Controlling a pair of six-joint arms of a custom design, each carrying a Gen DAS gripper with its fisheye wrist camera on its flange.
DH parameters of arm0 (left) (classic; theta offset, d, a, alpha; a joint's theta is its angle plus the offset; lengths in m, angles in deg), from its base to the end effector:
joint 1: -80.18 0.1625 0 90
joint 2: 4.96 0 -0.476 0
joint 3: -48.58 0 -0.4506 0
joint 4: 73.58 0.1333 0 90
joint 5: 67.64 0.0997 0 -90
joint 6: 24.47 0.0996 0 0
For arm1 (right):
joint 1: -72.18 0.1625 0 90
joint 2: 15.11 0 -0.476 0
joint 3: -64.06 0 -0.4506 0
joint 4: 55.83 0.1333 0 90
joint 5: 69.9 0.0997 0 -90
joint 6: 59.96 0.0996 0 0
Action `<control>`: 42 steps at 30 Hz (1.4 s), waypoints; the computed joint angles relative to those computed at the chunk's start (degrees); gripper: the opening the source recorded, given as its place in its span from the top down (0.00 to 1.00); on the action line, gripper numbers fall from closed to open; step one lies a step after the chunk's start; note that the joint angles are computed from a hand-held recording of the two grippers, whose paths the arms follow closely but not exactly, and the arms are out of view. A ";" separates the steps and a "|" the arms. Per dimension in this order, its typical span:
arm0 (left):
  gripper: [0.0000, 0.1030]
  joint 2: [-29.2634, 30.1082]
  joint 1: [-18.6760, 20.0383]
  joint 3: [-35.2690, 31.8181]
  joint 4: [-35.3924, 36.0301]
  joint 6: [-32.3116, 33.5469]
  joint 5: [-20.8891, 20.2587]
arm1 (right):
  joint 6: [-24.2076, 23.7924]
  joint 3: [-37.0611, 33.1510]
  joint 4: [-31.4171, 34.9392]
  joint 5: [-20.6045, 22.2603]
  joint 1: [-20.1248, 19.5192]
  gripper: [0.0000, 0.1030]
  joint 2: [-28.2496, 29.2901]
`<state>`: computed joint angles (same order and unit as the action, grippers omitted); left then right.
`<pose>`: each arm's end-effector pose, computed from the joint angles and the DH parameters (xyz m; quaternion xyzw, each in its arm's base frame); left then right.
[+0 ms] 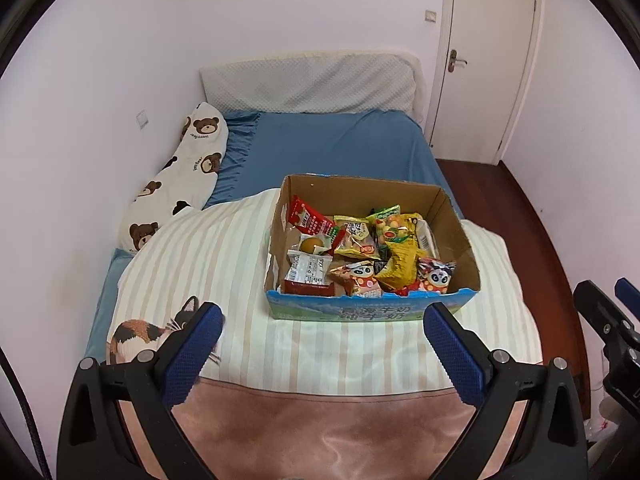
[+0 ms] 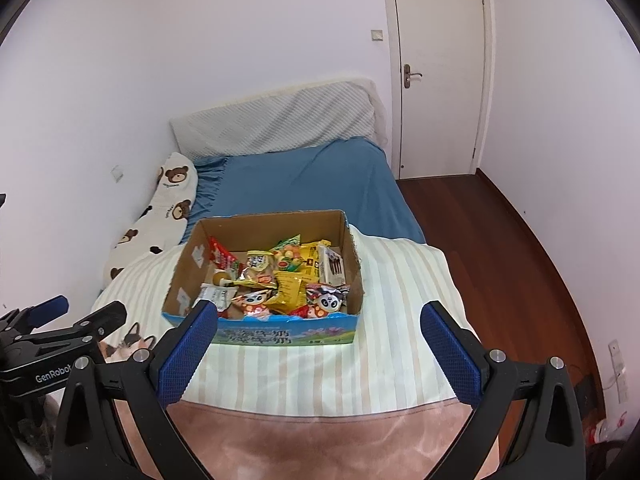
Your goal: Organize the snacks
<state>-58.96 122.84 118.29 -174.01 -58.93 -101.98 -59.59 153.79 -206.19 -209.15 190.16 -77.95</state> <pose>-0.4479 -0.7058 0.3605 0.1205 0.8754 -0.2746 0.3792 0.3974 -0.6248 0.3830 0.0912 -0.8740 0.3515 0.3228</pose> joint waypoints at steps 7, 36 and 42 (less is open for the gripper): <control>0.00 2.42 1.57 -2.18 -0.75 2.63 -0.66 | 0.49 -2.52 2.32 0.26 -2.41 0.00 2.75; 0.00 3.14 2.12 -1.89 -2.45 4.27 -0.68 | -1.67 -3.25 0.50 -1.32 -2.80 0.00 4.36; 0.00 2.91 2.10 -1.94 -2.04 4.03 -1.07 | -1.47 -3.17 0.86 -1.30 -2.69 0.00 4.22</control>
